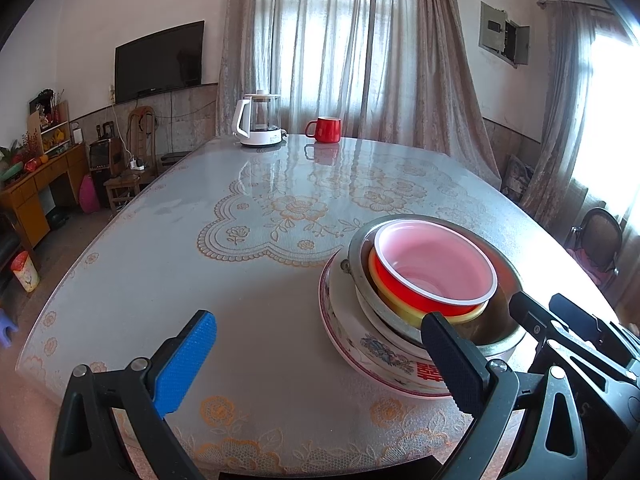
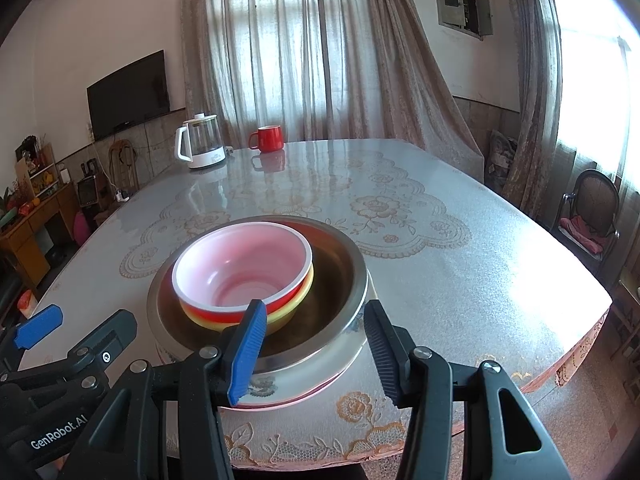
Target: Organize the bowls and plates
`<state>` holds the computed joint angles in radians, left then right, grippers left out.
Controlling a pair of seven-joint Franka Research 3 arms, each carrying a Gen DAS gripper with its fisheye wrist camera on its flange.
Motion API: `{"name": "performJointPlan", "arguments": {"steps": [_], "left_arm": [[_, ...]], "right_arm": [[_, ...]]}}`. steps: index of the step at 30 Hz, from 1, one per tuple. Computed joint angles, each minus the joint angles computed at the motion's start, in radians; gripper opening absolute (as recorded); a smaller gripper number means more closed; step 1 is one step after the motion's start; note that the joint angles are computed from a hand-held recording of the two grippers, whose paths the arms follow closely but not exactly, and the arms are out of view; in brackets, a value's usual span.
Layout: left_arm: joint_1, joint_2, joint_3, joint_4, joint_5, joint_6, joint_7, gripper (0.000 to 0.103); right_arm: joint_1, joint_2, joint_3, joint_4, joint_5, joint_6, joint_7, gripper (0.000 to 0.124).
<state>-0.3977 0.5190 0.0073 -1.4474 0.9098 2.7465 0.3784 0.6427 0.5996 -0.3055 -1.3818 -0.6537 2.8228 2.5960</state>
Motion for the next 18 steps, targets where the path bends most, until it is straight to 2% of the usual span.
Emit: {"name": "performJointPlan", "arguments": {"steps": [18], "left_arm": [[-0.003, 0.009, 0.004, 0.015, -0.006, 0.000, 0.004, 0.103]], "right_arm": [[-0.006, 0.013, 0.002, 0.016, 0.029, 0.004, -0.025, 0.051]]}}
